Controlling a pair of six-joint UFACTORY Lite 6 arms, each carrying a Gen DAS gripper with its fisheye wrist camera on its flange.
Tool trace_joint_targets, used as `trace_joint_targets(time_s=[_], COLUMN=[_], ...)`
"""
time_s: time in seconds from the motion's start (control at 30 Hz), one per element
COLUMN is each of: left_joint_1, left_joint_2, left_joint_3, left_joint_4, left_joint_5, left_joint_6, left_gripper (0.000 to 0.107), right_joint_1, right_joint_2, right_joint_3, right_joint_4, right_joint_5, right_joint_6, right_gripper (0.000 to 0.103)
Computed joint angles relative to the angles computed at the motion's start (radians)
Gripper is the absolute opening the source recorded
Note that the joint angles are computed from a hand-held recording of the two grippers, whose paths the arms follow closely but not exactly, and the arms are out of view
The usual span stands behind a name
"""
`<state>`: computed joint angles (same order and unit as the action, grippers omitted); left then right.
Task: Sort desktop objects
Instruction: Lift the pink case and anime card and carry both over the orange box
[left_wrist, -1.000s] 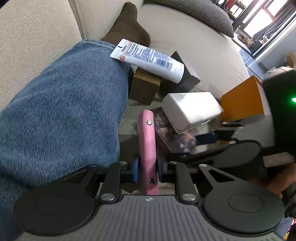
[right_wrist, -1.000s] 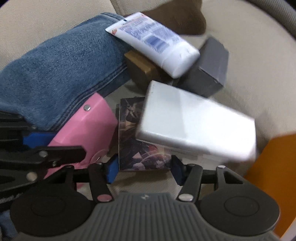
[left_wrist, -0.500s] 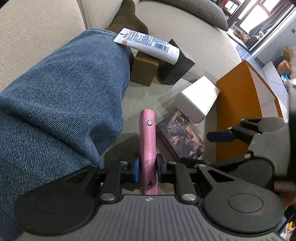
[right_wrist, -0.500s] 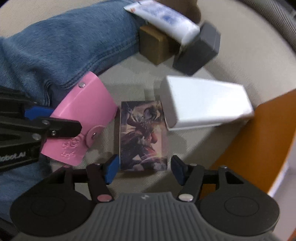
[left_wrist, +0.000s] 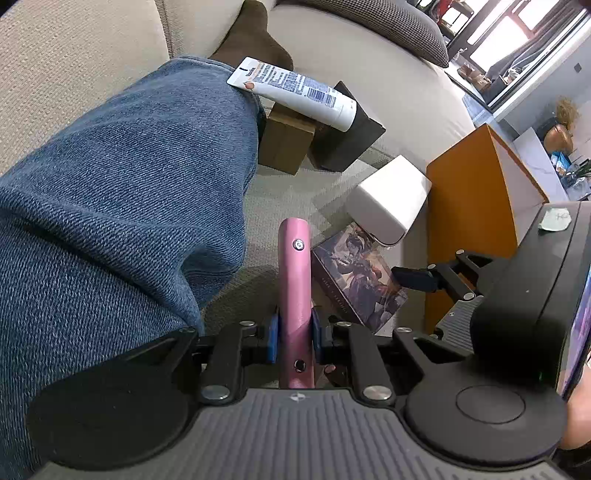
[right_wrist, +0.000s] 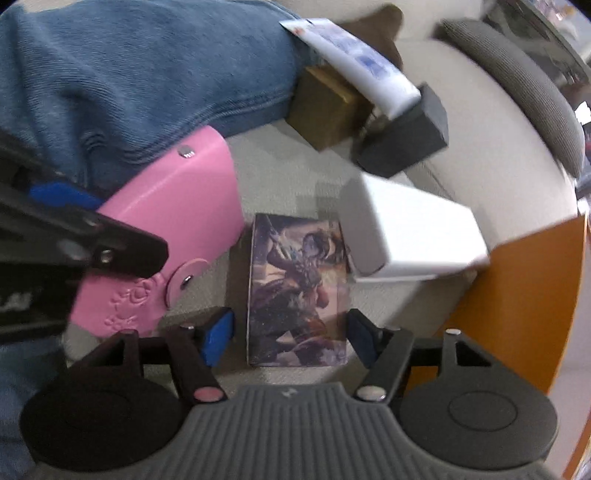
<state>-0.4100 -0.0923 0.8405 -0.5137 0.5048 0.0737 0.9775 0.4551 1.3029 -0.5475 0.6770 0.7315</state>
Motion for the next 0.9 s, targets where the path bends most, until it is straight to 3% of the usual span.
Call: trace_joint_targets(time_s=[0.23,0.4,0.5,0.63,0.77,0.9], left_joint_1=[0.014,0.030,0.070,0.102,0.088,0.065], left_joint_2=[-0.012,-0.012,-0.021,-0.012,0.004,0.034], left_joint_3=[-0.015,-0.019,-0.035,-0.040,-0.040,-0.033], left_joint_4=[-0.053,-0.112,-0.229,-0.322,-0.358,-0.391], left_joint_5=[0.000,0.003,0.023,0.044,0.031,0.007], left_joint_6=[0.060,0.115,0.223,0.297,0.325,0.345], left_gripper=[0.020,0.020,0.020,0.020,0.022,0.023], right_joint_1=[0.003,-0.153,-0.226,-0.259,-0.259,-0.243], right_joint_2=[-0.027,-0.187,-0.290,-0.336,-0.202,-0.122], right_joint_3=[-0.027,-0.148,-0.256,-0.311,-0.240,-0.186], right_joint_4=[-0.026,0.427,0.693,0.862,0.973,0.925], right_joint_5=[-0.011,-0.143,-0.198,-0.239,-0.261,-0.249], right_joint_6=[0.085,-0.143,-0.275,-0.372,-0.498,-0.495], right_gripper=[0.061,0.061,0.061,0.062,0.064,0.065])
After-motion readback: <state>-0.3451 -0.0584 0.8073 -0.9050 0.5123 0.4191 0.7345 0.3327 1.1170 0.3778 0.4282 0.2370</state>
